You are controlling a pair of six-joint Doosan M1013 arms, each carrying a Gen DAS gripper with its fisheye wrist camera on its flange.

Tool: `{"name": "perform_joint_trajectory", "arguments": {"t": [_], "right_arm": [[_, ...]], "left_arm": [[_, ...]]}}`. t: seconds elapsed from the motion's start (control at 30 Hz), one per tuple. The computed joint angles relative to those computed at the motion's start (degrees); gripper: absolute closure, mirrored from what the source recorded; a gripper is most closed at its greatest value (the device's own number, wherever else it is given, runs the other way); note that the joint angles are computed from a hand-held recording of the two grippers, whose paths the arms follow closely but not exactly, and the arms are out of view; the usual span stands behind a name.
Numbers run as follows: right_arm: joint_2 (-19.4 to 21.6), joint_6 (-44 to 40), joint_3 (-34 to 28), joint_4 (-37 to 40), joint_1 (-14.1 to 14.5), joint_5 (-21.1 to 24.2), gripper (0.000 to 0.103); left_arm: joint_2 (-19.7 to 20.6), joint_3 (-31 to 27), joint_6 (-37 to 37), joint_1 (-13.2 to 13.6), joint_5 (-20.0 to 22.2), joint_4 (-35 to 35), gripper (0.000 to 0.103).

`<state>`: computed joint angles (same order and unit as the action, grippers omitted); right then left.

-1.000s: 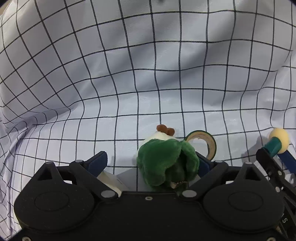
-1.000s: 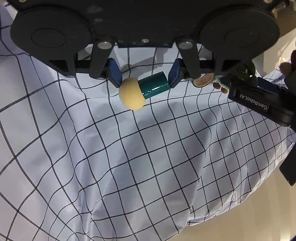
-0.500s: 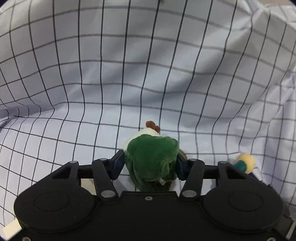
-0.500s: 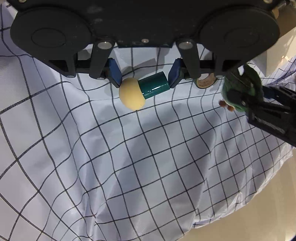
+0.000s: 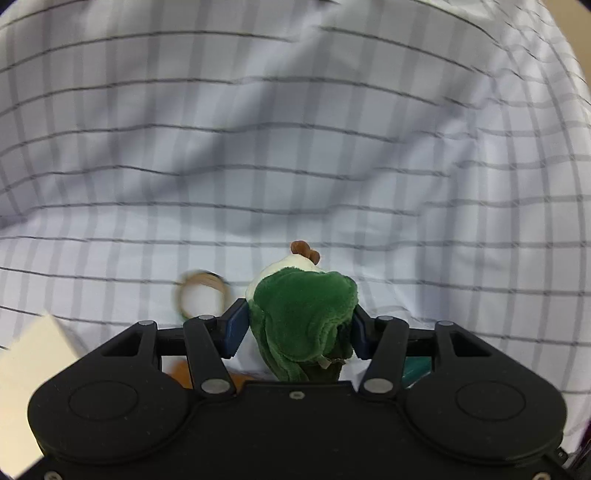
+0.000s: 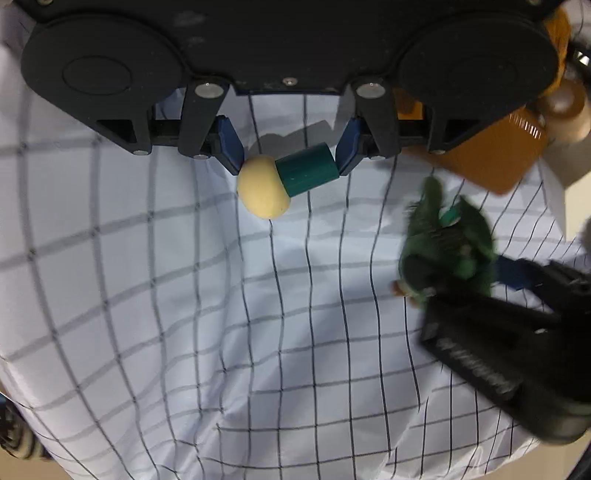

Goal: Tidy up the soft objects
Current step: 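Carry the dinosaur and peg with both grippers over the woven basket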

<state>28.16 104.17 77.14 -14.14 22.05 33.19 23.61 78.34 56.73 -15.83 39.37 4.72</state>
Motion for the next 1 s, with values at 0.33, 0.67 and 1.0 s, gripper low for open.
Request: {"name": "perform_joint_trajectory", "arguments": {"t": [0.33,0.67,1.0], "right_arm": [[-6.12,1.24,5.49,-1.51,0.52,6.15,0.049],[-14.3,3.33,12.68,0.62,1.07,6.8,0.049],[-21.67,1.17,18.9,5.31,3.19,4.58,0.049]], "left_arm": [[-1.82,2.44,11.95,-1.72,-0.61,-12.99,0.05],[-9.7,9.95,13.52,-3.37,-0.76,-15.0,0.05],[-21.37,20.7,-4.07,-6.3,-1.38,-1.64,0.05]]}}
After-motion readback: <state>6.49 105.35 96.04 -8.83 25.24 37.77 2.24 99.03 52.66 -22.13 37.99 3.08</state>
